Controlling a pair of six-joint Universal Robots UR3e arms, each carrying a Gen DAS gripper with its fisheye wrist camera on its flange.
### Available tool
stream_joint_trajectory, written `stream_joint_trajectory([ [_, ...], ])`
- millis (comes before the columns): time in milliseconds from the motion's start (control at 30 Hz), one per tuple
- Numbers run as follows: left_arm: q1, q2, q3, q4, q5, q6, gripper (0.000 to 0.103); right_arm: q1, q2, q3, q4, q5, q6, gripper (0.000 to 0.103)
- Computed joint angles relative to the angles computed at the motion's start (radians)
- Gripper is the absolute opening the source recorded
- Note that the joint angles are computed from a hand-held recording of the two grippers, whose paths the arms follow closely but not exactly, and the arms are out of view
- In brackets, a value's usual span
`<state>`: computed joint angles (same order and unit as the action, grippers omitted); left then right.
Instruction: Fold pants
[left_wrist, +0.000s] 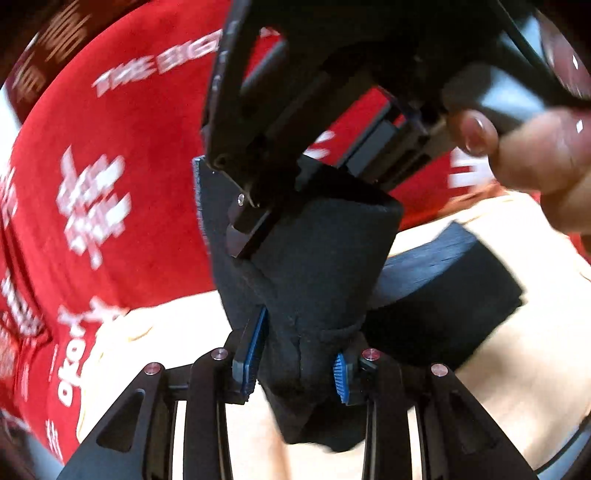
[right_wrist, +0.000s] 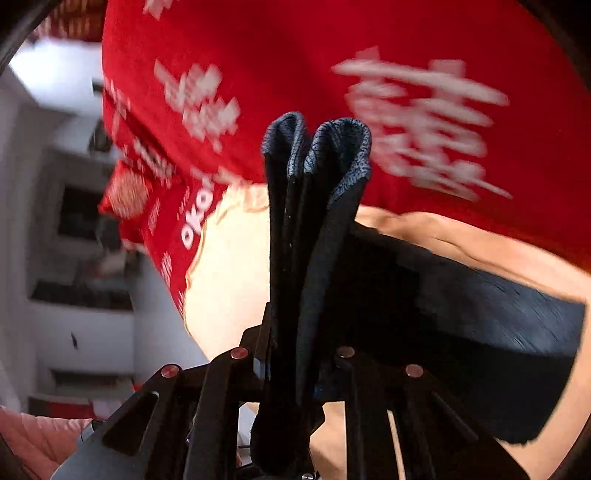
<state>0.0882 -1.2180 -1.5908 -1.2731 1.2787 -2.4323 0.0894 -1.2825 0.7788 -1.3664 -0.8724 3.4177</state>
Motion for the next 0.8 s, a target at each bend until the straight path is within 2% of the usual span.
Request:
stream_joint_trajectory([
  [133, -0.276, -0.060, 0.037, 0.046, 0.110, -0.132, 0.033, -0.281, -0.371, 0.411, 0.088, 0.077, -0.189, 0.016],
  [233, -0.497, -0.145, 0.048, 0.102, 0.234, -0.230, 0.033, -0.480, -0.555, 0.599, 0.244, 0.076, -0.351, 0.016],
  [267, -0.570, -0.184, 0.051, 0.121, 0.277, -0.264, 0.033, -0.508, -0.595, 0.669, 0.245, 0.088, -0.381, 0.016],
  [367, -0.687, -0.277, 0.036, 0.180, 0.345, -0.315, 0.033, -0.638, -0.687, 0.837, 0.290, 0.069, -0.491, 0.016],
  [500, -0.805, -0.383, 0.034, 0.227, 0.433, -0.398, 0.033, -0.754, -0.735, 1.029, 0.261, 0.043, -0.582, 0.018],
  [667, -0.856, -0.428, 0.013, 0.246, 0.523, -0.412, 0.034, -0.806, -0.792, 1.167, 0.216, -0.002, -0.614, 0.022],
  [733, -0.856, -0.437, 0.016, 0.248, 0.553, -0.392, 0.053, -0.796, -0.807, 1.170, 0.202, -0.017, -0.610, 0.023],
  [800, -0.823, -0.419, 0.027, 0.198, 0.531, -0.394, 0.067, -0.786, -0.819, 1.166, 0.193, -0.033, -0.601, 0.023],
])
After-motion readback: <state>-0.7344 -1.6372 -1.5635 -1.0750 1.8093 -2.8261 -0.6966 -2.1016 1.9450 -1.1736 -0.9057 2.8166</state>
